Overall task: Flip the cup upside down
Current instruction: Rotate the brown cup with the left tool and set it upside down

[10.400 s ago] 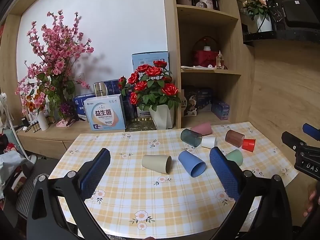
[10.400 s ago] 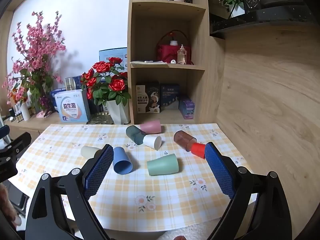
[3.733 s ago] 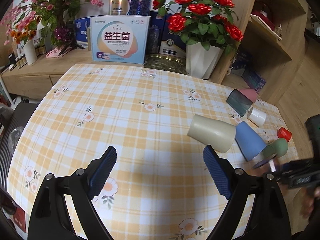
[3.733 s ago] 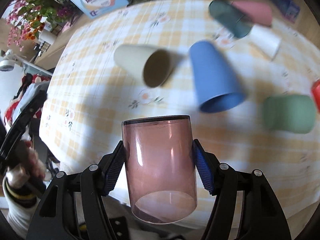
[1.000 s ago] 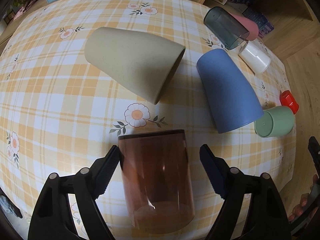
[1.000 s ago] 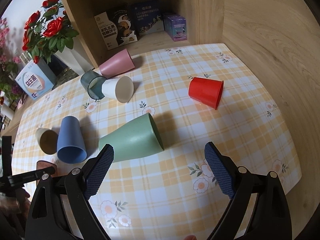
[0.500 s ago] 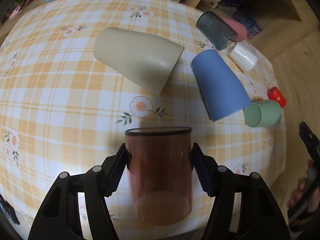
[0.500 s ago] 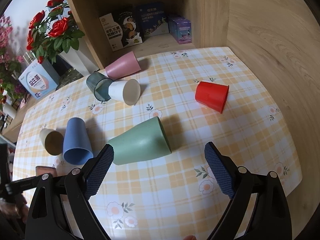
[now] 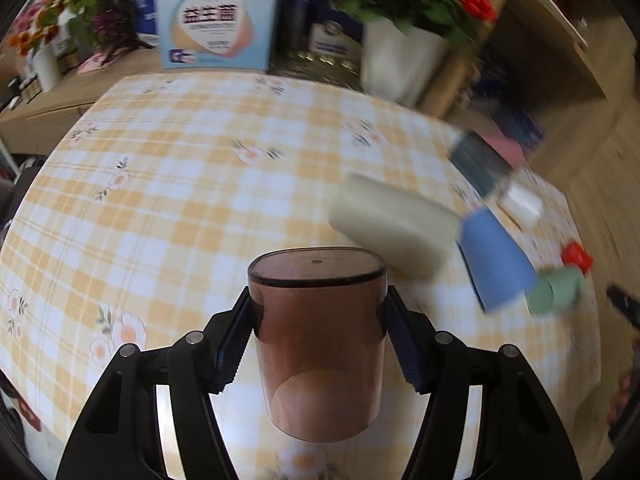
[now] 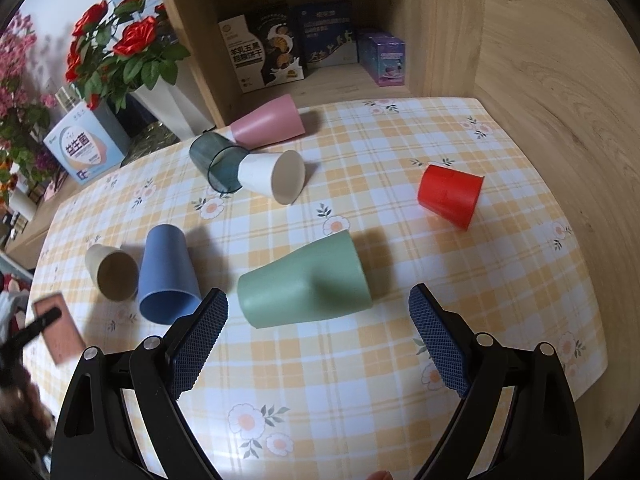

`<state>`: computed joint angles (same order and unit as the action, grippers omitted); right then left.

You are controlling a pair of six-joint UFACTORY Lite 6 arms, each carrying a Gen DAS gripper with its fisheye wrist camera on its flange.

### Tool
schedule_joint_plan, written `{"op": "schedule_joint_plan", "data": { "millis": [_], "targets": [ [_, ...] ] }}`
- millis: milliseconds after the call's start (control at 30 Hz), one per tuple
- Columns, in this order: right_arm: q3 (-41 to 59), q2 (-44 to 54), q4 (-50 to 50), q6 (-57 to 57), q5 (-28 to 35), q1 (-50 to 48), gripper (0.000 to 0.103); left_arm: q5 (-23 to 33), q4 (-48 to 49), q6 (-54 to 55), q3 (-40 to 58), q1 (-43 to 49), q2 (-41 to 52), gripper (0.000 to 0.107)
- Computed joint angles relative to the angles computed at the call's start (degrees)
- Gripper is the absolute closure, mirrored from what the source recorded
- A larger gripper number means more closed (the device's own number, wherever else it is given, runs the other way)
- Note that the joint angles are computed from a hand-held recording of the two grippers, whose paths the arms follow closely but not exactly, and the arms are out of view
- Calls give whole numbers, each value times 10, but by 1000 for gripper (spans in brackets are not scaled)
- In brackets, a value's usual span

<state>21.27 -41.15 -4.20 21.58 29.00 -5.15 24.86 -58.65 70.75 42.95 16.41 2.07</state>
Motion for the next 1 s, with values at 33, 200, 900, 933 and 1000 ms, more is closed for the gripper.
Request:
{"op": "schedule_joint_plan", "data": {
  "millis": [33, 200, 900, 933, 1000],
  "targets": [
    [0, 0, -7, 10, 2, 7, 14, -13, -28, 15, 17, -5, 25, 45],
    [3, -7, -27, 28, 17, 20, 14, -32, -127, 93, 63, -16, 85, 45],
    [7, 2, -4, 5, 19, -1, 14, -41, -233, 230, -18, -1, 27, 45],
    [8, 3, -4, 6, 18, -1, 14, -41, -220, 219, -22, 0, 22, 45],
    [7, 5, 0, 5, 17, -1, 14, -41, -189, 194, -32, 2, 10, 45]
  ]
}}
